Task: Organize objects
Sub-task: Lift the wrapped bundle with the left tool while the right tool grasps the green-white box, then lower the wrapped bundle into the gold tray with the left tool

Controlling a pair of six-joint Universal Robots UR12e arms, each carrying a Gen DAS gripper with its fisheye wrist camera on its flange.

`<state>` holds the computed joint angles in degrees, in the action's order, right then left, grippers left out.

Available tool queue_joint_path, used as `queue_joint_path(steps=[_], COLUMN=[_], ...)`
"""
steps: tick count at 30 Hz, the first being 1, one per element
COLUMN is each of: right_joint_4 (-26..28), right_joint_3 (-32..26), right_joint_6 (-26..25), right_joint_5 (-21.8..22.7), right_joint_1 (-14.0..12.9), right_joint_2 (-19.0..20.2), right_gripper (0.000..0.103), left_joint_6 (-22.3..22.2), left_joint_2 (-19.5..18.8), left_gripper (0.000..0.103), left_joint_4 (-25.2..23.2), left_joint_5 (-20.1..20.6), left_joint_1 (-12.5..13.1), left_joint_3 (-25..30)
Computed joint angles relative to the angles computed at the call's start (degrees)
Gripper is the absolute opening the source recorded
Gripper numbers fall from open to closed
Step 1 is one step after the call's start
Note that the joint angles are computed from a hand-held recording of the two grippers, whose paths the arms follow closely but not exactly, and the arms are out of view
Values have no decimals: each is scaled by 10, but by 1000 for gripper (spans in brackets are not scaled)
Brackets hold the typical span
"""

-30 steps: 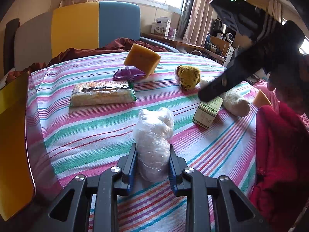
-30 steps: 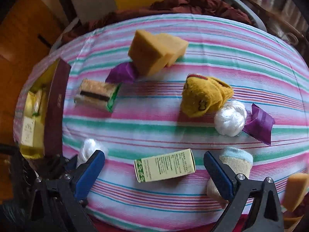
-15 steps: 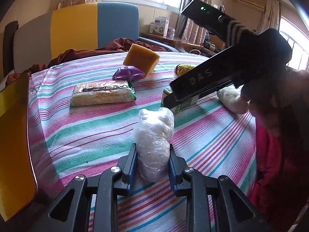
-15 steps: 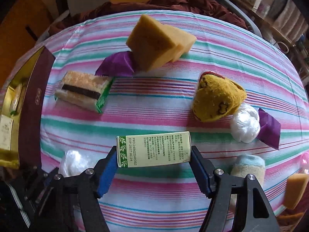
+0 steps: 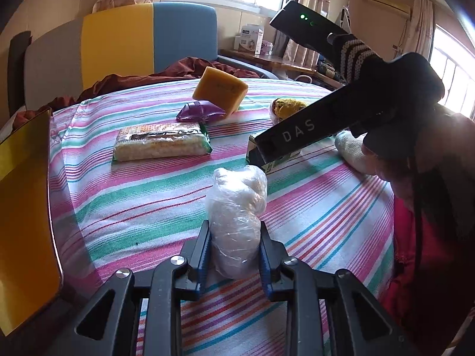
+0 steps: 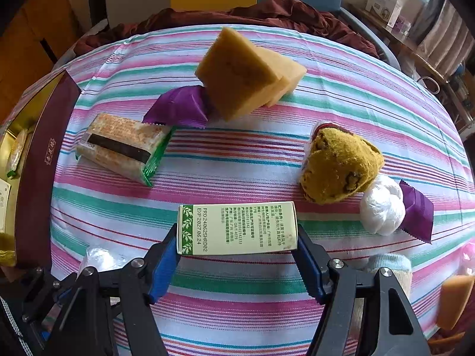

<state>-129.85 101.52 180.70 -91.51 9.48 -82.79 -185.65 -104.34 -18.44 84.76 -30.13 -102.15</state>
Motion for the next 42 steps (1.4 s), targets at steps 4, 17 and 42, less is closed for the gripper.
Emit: queue_joint_path(steps=[4, 17, 42], right_joint_4=[0, 1, -4], right_joint_3=[-1, 1, 2], right_joint_6=[-2, -7, -24], right_joint_5=[0, -4, -27], right_joint_1=[0, 2, 8], right_joint_2=[1, -2, 0], right_gripper=[72, 72, 72], left_joint_6=[0, -1, -183], left_joint_2=[1, 27, 165], left_gripper=[27, 26, 26], left_joint_4=[-6, 0, -18], left_joint_5=[4, -23, 106], left_joint_1=[-1, 0, 104], left_joint_3=[0, -5, -124])
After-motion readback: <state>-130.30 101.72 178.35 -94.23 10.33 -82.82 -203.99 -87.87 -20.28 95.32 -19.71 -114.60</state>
